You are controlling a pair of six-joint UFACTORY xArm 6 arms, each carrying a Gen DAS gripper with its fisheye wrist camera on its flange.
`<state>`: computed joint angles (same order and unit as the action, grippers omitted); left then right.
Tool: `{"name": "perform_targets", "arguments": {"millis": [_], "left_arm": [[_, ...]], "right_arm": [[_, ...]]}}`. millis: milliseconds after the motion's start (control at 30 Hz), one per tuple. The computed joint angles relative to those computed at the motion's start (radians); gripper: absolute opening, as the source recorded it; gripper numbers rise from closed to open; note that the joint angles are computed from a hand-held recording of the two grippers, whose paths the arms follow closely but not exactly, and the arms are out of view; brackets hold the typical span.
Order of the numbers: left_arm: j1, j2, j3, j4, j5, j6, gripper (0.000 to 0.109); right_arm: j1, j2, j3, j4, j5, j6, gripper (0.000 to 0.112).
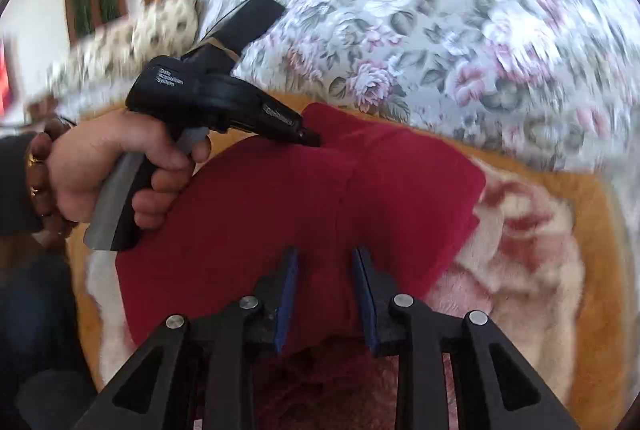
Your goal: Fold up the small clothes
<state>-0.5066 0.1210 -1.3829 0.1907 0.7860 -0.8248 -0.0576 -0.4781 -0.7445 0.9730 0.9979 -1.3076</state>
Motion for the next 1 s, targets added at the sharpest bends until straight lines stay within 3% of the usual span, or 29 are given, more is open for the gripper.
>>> {"name": "perform_targets", "arguments": {"millis": [133,233,433,533,600,733,833,900,1000], "left_arm": [[0.027,0.101,-0.178,0.007,0.128,0.021,0.003],[0.046,0.182,-0.259,-0.078,0.227,0.087,0.003],[0.039,0.145,-0.163,-0.011,0.113,0.042,0.004],[0.021,0.135,-0.142,0.053,0.096,-0.010,0.004],[0.016,0.141,-0.149,0.069,0.102,-0.020,0.004],[0.022,0.133,-0.136,0.067,0.088,-0.010,0.004],[0.025,0.121,-0.115,0.069,0.067,-0.011,0.004],[0.022,0.123,-0.113,0.083,0.067,-0.019,0.004],[0.013,0.138,-0.131,0.111,0.087,-0.030,0.004]], "right_arm": [[-0.011,-0.004,0.010,0.019,0.003,-0.029,0.026],[-0.014,0.008,0.003,0.025,0.014,-0.027,0.026],[0.007,-0.019,0.011,0.002,-0.015,-0.022,0.028],[-0.027,0.045,-0.112,-0.025,0.101,0.047,0.027],[-0.020,0.072,-0.151,0.060,0.021,0.076,0.027],[0.065,0.235,-0.289,0.017,-0.091,0.164,0.027],[0.117,0.346,-0.357,-0.136,-0.105,0.228,0.027],[0.111,0.373,-0.322,-0.108,-0.133,0.162,0.028],[0.070,0.416,-0.356,-0.043,-0.057,0.158,0.027]]}}
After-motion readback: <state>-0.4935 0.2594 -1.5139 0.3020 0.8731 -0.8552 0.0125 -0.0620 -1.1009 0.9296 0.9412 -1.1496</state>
